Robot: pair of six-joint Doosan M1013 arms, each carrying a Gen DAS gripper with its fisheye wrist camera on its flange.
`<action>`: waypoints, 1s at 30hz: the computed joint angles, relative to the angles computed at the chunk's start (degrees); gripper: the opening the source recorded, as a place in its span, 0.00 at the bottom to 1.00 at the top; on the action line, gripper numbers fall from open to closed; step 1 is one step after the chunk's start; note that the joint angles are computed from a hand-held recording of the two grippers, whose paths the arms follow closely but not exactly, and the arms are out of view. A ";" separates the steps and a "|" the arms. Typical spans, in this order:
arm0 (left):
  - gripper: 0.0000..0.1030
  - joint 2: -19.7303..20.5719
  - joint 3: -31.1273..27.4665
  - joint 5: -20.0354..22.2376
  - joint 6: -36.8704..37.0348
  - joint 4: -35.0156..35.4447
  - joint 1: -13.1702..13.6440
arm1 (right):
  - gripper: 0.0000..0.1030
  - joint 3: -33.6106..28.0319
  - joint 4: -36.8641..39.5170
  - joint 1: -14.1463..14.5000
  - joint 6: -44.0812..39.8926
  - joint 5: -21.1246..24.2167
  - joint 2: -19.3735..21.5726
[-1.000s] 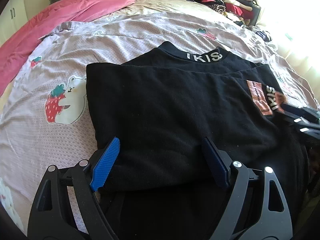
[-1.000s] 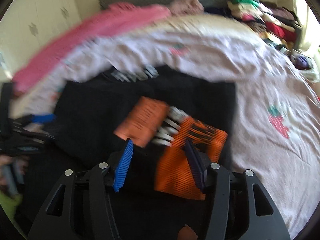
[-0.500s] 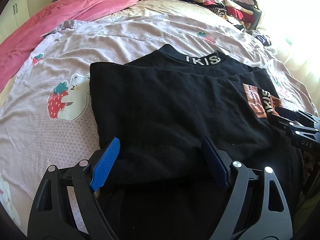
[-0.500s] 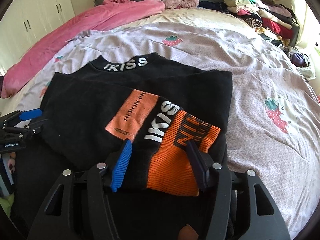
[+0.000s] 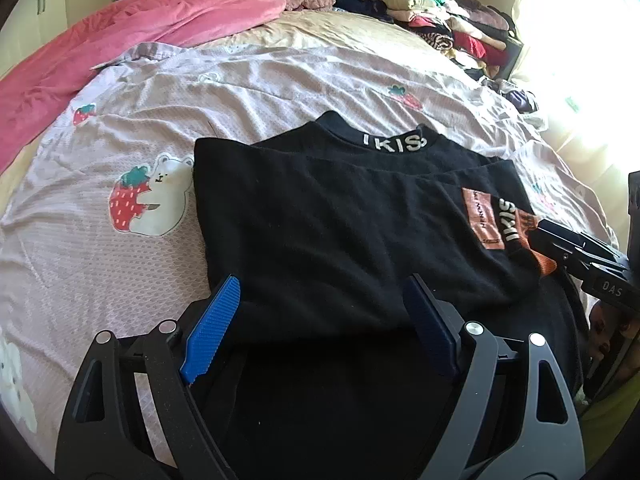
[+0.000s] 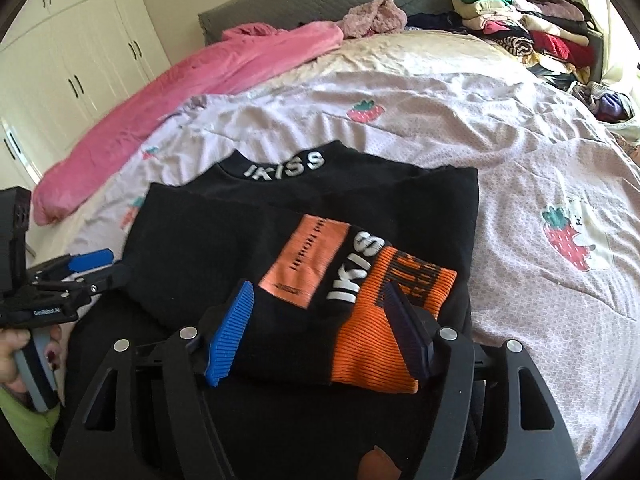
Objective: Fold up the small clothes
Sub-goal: 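Open the right tool and smooth the folded side flat, then withdraw both tools and move them to the black shirt hem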
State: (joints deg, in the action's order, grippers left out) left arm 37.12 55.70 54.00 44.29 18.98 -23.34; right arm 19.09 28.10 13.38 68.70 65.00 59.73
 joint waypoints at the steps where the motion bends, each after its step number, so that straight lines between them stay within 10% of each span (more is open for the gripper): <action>1: 0.75 -0.16 0.10 -0.11 -0.16 0.15 -0.07 | 0.72 0.33 0.53 -0.07 -0.15 -0.31 -0.22; 30: 0.84 -7.22 6.84 -5.32 -6.16 5.82 -1.89 | 0.80 22.03 20.68 -6.06 -15.76 -14.07 -17.30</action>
